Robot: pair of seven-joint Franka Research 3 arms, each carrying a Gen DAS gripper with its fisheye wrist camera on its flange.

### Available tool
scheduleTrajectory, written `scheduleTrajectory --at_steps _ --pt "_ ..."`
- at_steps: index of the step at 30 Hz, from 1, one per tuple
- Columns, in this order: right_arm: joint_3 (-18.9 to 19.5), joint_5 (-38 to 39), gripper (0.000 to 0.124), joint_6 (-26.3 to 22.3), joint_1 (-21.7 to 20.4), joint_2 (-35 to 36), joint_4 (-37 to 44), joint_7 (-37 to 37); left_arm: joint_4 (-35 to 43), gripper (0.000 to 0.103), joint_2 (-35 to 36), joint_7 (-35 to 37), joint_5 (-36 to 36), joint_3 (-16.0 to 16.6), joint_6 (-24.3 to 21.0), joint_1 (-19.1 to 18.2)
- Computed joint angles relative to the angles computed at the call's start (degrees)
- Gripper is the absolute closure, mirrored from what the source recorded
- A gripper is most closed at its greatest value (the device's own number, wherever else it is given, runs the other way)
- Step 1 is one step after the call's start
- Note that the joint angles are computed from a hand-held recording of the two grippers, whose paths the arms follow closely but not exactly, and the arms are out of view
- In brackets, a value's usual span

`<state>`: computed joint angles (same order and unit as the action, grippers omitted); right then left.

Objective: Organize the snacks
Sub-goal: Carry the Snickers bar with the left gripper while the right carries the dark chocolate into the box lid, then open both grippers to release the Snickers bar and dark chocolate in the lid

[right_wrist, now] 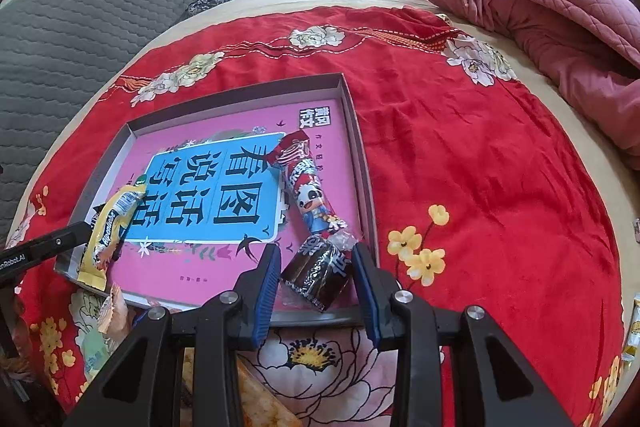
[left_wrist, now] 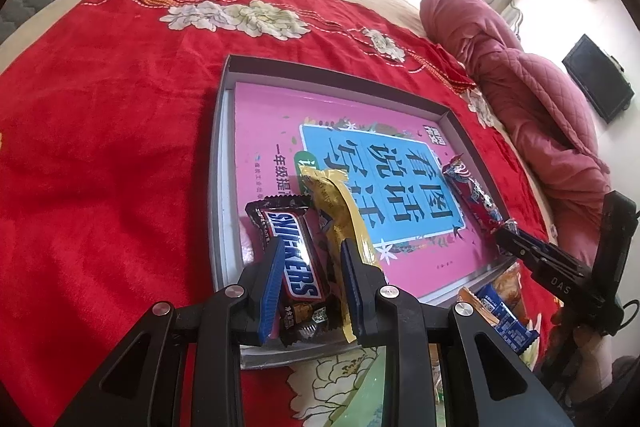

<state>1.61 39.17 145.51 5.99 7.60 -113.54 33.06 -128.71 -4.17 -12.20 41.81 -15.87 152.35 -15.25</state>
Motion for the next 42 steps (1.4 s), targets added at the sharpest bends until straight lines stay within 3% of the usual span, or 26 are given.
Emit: scheduleTrajectory --at_steps 21,35,42 --pt "-0.1 -1.9 0.087 1.5 0.3 -0.3 -0.6 1.3 -1.5 0.073 -0.8 -1.3 -0.3 0.1 3.4 0.9" --pt "-0.1 -2.3 0.087 1.5 0.3 -0.6 -0.9 1.4 -1.2 0.073 -1.2 -1.3 -0.4 -0.2 3.0 1.0" --pt "-0.1 -1.5 0.087 1.8 0.2 -1.1 -1.3 0.6 -1.4 0.068 -1.7 -0.6 -0.9 -0.2 3.2 1.1"
